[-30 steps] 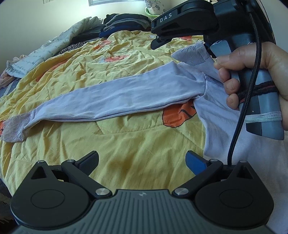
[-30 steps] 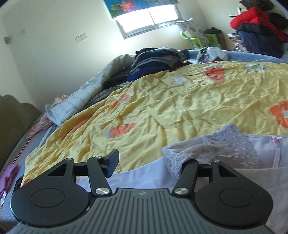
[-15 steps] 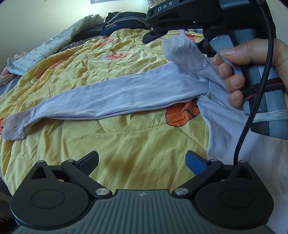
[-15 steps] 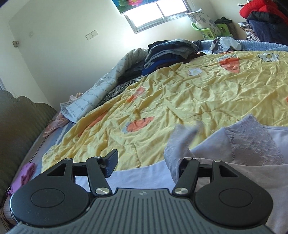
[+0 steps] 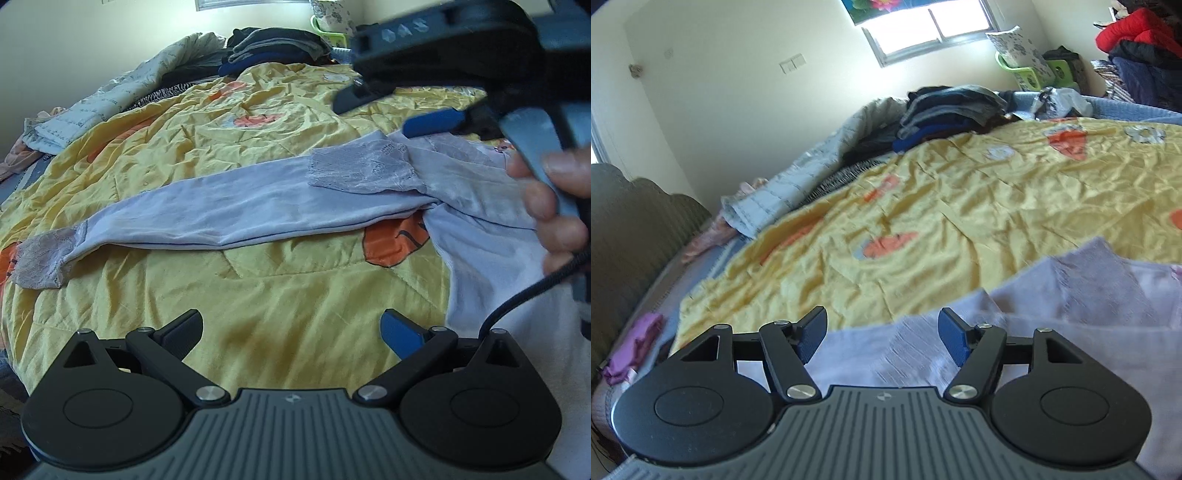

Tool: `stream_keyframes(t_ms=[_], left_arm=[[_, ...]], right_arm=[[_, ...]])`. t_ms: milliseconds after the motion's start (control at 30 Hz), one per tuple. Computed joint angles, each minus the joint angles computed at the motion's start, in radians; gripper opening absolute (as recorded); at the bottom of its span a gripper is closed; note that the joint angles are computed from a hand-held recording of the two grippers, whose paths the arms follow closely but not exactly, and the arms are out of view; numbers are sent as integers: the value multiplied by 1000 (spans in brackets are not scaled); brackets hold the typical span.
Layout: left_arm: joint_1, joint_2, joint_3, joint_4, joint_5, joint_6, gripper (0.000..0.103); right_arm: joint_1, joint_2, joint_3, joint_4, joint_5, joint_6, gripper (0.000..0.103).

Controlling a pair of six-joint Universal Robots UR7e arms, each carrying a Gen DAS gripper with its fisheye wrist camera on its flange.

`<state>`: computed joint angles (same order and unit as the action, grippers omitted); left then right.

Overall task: Fold small clothes
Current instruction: 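Release the sleeve onto the top and lift the right gripper away, then grasp the lace cuff of the other sleeve with the left gripper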

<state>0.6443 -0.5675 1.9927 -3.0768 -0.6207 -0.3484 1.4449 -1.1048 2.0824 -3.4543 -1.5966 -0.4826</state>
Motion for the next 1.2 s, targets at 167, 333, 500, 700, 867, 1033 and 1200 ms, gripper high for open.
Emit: stream_keyframes(t_ms=[167,333,500,700,867,1033,1200], left_arm=[[29,-26,11,-26,8,-14,103],[39,-45,33,-108,19,-4,103],[102,-127,97,-307,-106,-80,103],[247,-207,128,-388,-317,-282,103],[294,-197,143,-540,-361,-272,103],[321,-168,121,-638,-377,-208,103],[343,-142,91,-675,-385,-235,103]], right_arm=[[-17,-25,88,-84,-64,-49,68],[-28,-26,172,-220,-100,-94,68],[-72,-70,251,-248,-30,-58,70],[-98,-77,321,-394,-53,-88,72],[-131,-47,378,-610,-110,-173,76],[-177,-4,400,-793,-177,-239,79],[-202,33,395,-881,-210,-284,81]])
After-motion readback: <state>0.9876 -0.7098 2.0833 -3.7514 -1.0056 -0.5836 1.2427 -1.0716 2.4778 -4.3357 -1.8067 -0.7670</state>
